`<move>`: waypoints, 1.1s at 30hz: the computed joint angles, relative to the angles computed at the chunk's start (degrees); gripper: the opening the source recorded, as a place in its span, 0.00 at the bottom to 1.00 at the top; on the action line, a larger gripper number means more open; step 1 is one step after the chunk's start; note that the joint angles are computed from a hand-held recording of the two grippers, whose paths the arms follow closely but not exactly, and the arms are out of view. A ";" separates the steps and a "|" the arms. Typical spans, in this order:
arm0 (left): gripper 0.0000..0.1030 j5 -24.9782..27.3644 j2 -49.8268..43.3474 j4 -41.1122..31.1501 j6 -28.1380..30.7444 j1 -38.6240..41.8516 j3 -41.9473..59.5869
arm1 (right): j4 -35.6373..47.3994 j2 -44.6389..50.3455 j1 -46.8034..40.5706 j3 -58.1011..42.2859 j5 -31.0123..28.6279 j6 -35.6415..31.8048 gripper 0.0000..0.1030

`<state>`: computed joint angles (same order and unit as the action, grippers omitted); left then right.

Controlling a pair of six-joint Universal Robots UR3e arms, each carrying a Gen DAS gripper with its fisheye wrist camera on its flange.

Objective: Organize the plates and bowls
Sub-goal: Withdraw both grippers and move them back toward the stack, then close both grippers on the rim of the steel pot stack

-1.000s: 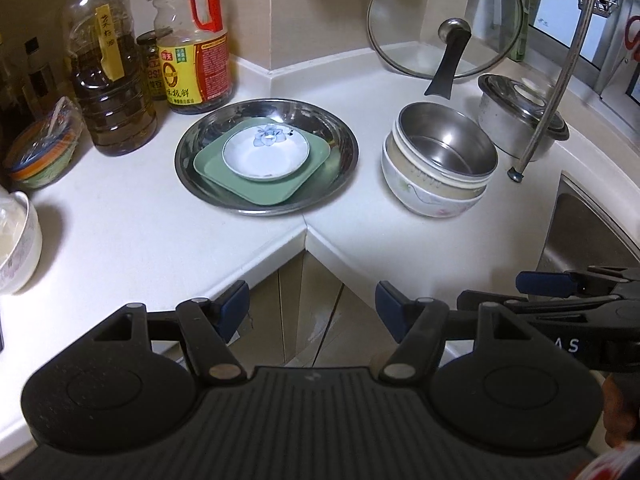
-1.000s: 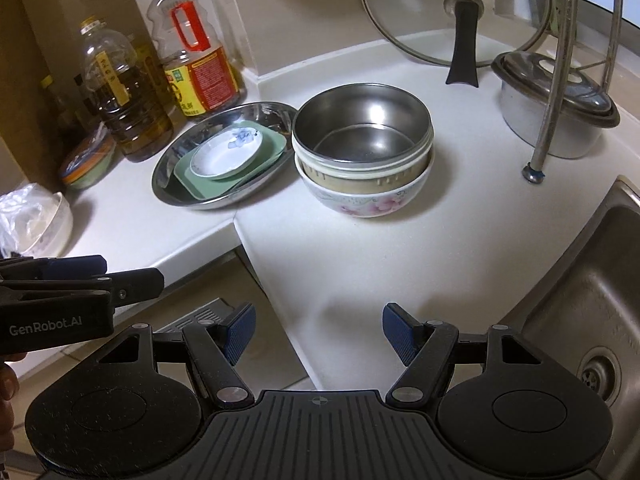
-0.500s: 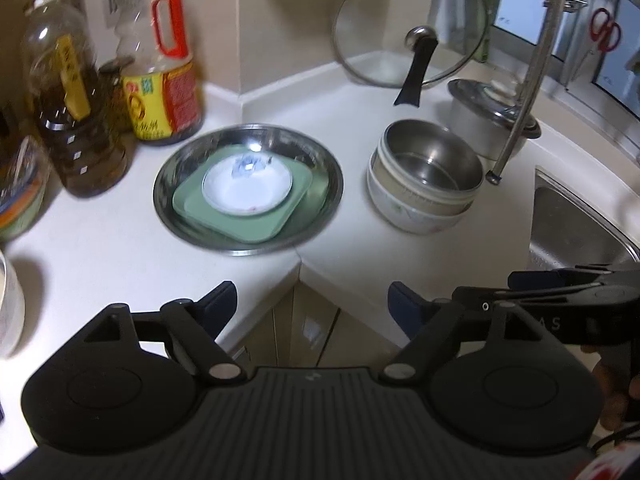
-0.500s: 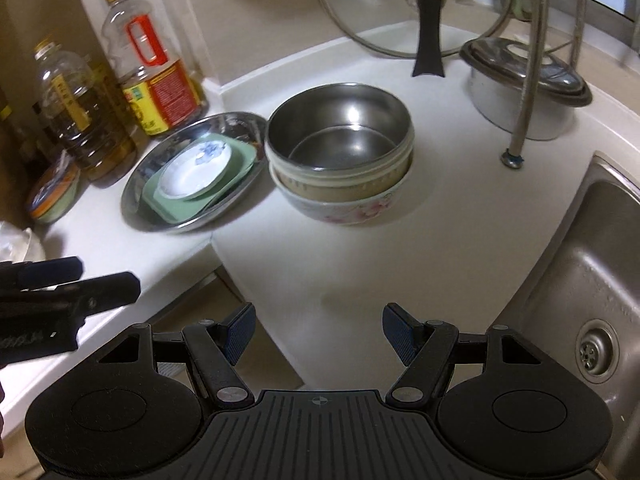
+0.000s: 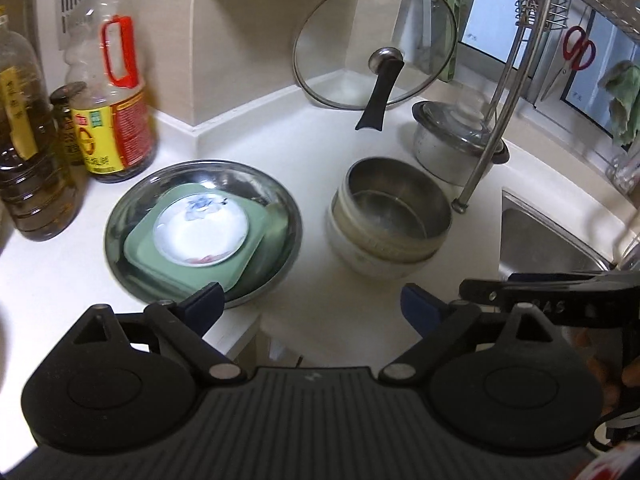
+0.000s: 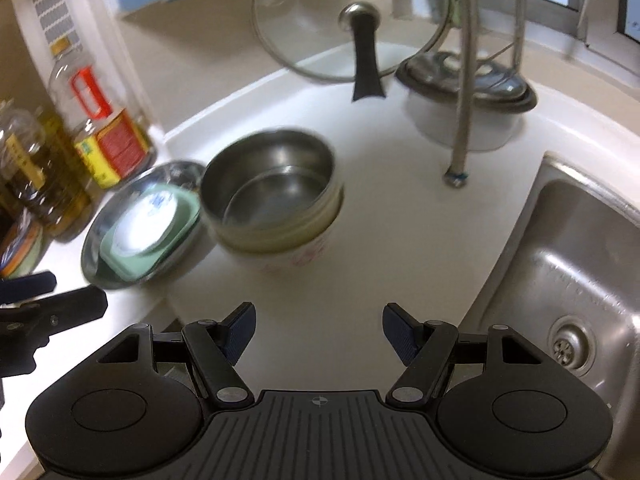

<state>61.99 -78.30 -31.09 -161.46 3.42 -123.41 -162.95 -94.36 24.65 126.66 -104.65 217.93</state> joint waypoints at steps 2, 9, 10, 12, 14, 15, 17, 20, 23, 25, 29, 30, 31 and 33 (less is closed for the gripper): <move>0.90 1.82 -3.76 1.91 -1.91 -2.80 3.17 | -0.36 -1.50 -2.59 0.43 1.11 -2.00 0.68; 0.83 6.53 -19.16 0.22 -9.92 -11.06 19.95 | -0.18 1.12 -11.10 -4.29 6.76 -10.46 0.68; 0.83 6.42 -21.17 -1.14 -10.61 -11.61 22.67 | -0.14 1.95 -12.24 -5.02 7.95 -11.41 0.68; 0.83 6.85 -24.55 -3.46 -12.42 -12.65 27.41 | 0.33 3.87 -14.35 -6.81 10.20 -13.35 0.68; 0.82 7.70 -27.65 -5.67 -13.43 -13.56 31.61 | 0.04 5.73 -15.52 -8.22 11.60 -15.13 0.68; 0.80 8.03 -29.17 -6.89 -13.84 -13.90 33.66 | 0.46 6.65 -16.03 -9.22 12.44 -15.96 0.68; 0.73 8.33 -31.87 -9.13 -14.92 -14.29 37.11 | 0.67 8.54 -17.25 -10.73 14.90 -17.52 0.68; 0.62 7.63 -34.79 -11.67 -16.31 -14.21 40.36 | 3.02 11.37 -17.35 -14.11 14.83 -18.02 0.68; 0.56 8.77 -36.91 -12.41 -17.43 -14.81 42.42 | 5.78 13.45 -17.22 -16.96 14.79 -18.55 0.68; 0.49 9.11 -37.73 -12.68 -17.85 -15.10 43.12 | 7.42 14.39 -17.72 -18.07 15.78 -18.72 0.65; 0.36 9.59 -39.27 -13.42 -18.34 -15.78 44.55 | 10.00 15.91 -18.58 -20.06 17.58 -19.56 0.56; 0.29 9.48 -39.47 -13.58 -18.28 -15.82 44.63 | 10.45 16.23 -18.76 -20.49 17.96 -19.73 0.52; 0.28 9.49 -39.97 -13.92 -18.36 -15.93 45.20 | 10.75 16.50 -19.00 -20.77 18.46 -19.78 0.50; 0.26 10.30 -40.37 -13.69 -18.38 -16.26 45.54 | 11.35 17.04 -19.54 -21.26 19.59 -19.77 0.45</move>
<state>72.29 -118.67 -44.78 -179.84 -12.84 -77.87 -151.60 -77.32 5.11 105.41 -85.06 198.16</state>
